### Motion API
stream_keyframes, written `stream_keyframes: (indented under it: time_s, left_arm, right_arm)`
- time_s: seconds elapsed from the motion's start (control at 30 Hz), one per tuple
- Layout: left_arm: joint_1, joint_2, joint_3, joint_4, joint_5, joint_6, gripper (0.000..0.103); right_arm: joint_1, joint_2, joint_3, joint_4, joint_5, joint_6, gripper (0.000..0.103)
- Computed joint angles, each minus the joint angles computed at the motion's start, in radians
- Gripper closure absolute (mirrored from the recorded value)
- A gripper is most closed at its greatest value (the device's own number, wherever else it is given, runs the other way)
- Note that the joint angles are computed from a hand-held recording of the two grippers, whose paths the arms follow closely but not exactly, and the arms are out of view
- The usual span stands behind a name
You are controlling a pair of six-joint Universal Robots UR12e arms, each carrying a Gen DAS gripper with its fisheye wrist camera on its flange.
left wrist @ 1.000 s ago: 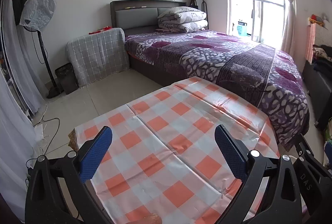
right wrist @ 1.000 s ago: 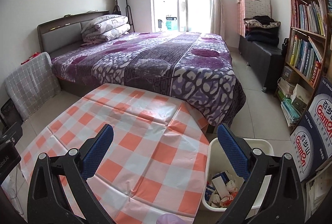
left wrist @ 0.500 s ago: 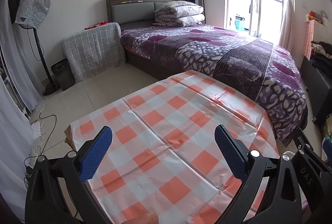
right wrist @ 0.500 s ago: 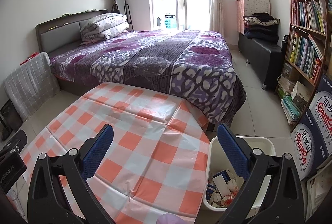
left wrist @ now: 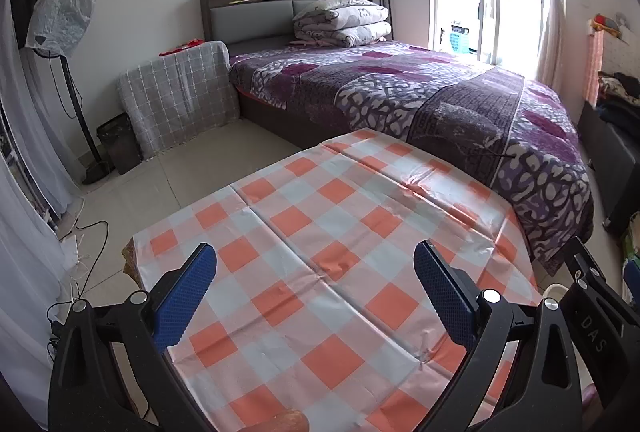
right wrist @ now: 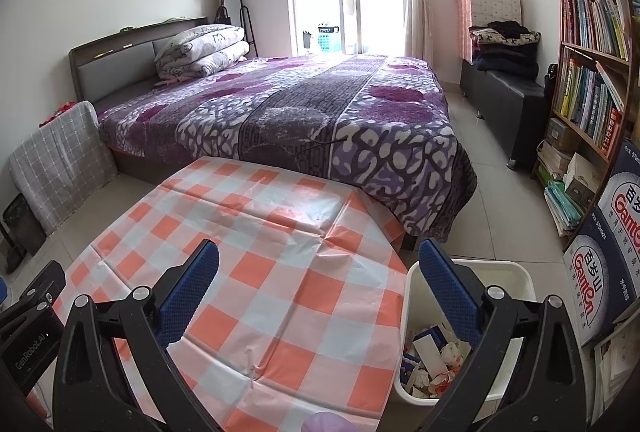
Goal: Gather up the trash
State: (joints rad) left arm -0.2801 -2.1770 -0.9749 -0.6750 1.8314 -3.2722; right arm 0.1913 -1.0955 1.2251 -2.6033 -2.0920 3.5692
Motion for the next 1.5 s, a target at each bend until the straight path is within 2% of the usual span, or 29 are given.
stream_keyframes:
  time_s: [1.5]
  left_arm:
    - [-0.001,-0.002,0.001,-0.012,-0.001,-0.008,0.007]
  right_arm:
    - [-0.003,-0.011,0.02,0.004,0.012,0.01,0.007]
